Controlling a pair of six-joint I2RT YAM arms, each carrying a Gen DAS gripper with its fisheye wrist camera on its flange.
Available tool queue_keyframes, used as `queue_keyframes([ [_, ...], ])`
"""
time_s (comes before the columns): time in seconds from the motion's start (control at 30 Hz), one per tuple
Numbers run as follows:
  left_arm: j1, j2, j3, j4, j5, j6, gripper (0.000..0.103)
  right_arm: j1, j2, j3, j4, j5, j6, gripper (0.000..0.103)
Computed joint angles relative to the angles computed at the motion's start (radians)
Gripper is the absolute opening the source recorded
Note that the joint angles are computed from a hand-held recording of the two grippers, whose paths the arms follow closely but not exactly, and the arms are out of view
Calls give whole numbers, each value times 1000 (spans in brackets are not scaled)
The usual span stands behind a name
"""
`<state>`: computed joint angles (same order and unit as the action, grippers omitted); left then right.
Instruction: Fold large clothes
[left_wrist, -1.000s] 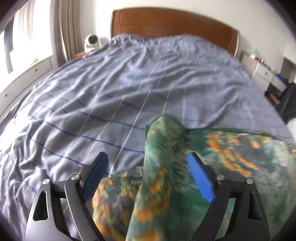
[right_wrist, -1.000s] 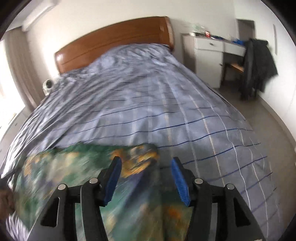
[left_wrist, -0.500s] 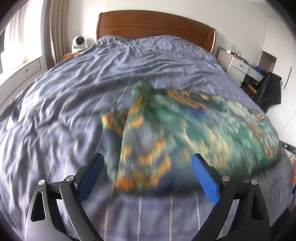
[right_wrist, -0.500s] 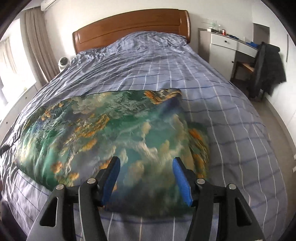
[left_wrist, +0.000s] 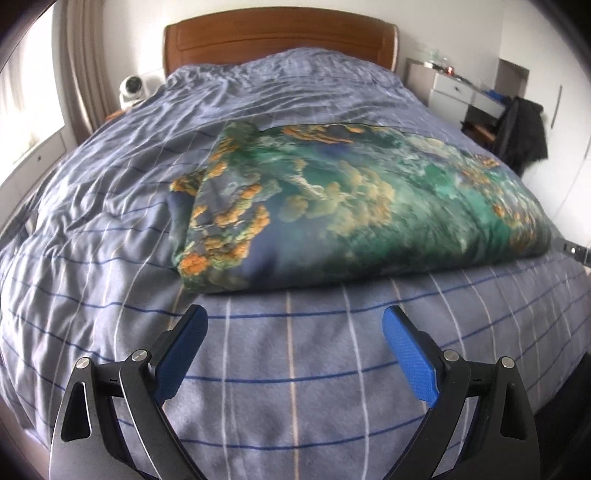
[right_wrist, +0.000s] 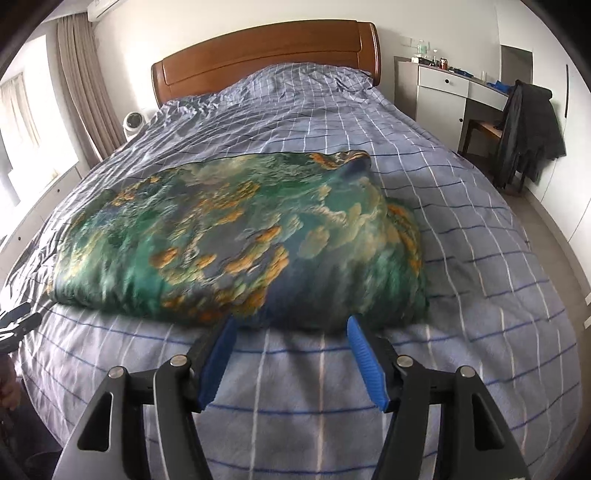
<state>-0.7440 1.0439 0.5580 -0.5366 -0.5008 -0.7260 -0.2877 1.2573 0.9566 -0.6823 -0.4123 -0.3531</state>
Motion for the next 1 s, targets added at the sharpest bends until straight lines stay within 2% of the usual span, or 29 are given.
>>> queue_keyframes([
  [0.23,-83,102,56,-3,-26,-7,96,-15,-62,-53,-16,-21,-10,64],
  [0.47,-109,192,115,23,-21,28,96,-35,-48,-70,-5,-33,-8,64],
  [1.0,-107,236,133,35,14,31,96,2,-48,-110,16,-16,24,64],
])
